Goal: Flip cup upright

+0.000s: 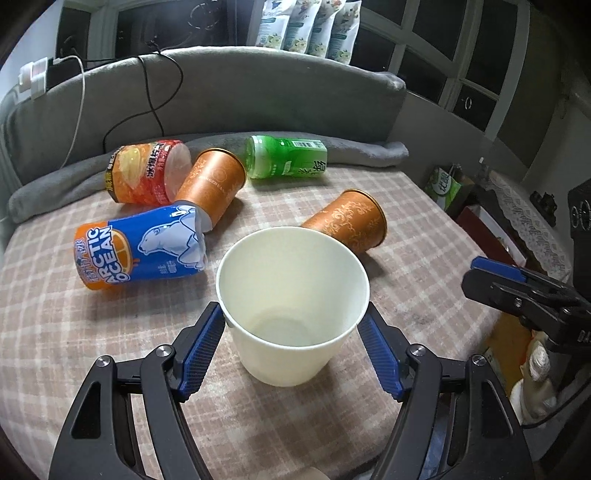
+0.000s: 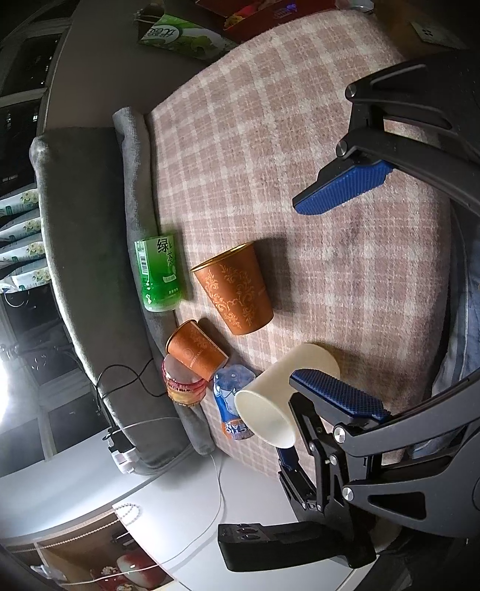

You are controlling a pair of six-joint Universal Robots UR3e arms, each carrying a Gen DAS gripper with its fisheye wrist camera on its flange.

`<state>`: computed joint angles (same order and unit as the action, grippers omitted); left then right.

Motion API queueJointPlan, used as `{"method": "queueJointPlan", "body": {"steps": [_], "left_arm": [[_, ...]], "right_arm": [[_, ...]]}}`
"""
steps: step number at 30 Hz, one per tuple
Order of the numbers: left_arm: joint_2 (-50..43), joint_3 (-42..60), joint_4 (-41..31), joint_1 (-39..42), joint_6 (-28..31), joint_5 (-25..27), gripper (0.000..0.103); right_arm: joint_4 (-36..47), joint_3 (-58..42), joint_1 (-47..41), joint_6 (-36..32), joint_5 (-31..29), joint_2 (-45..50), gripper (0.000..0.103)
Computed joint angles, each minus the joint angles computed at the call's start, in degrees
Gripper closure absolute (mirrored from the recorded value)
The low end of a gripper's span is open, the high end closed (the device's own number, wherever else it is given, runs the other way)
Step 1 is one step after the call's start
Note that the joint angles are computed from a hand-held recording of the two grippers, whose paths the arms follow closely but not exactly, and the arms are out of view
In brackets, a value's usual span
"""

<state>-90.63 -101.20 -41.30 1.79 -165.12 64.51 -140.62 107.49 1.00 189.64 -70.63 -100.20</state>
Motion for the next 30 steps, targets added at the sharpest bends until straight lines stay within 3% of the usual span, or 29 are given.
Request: {"method": "queueJointPlan", "body": {"steps": [6,11,14,22,30], "left_arm": [[4.98,-3.85,0.72,1.70,1.28,-1.02,0.027],[11.13,-8.50,3.43,4.83,0.55,-2.94,0.027],[16.54,-12.99,9.66,7.51,-2.18,-2.75,0.027],[24.37,-19.43,25.47,12.96,-10.65,0.81,0.022],[25.28,-20.17,33.39,13.04,-13.06,5.72,0.017]], "right_arm": [[-3.02,-0.45,2.30,0.21,-2.87,-0.05,0.015],[-7.37,-2.05,6.46,1.19,-10.21,1.49,0.015],[-10.79,-3.40,9.91,0.94,-16.51,3.18,0.008],[-16.68,-6.68,16.26,0.33,-29.14,6.77,0.007],[-21.94,-8.70,20.81,-0.88,-38.35,9.48,0.000]]}}
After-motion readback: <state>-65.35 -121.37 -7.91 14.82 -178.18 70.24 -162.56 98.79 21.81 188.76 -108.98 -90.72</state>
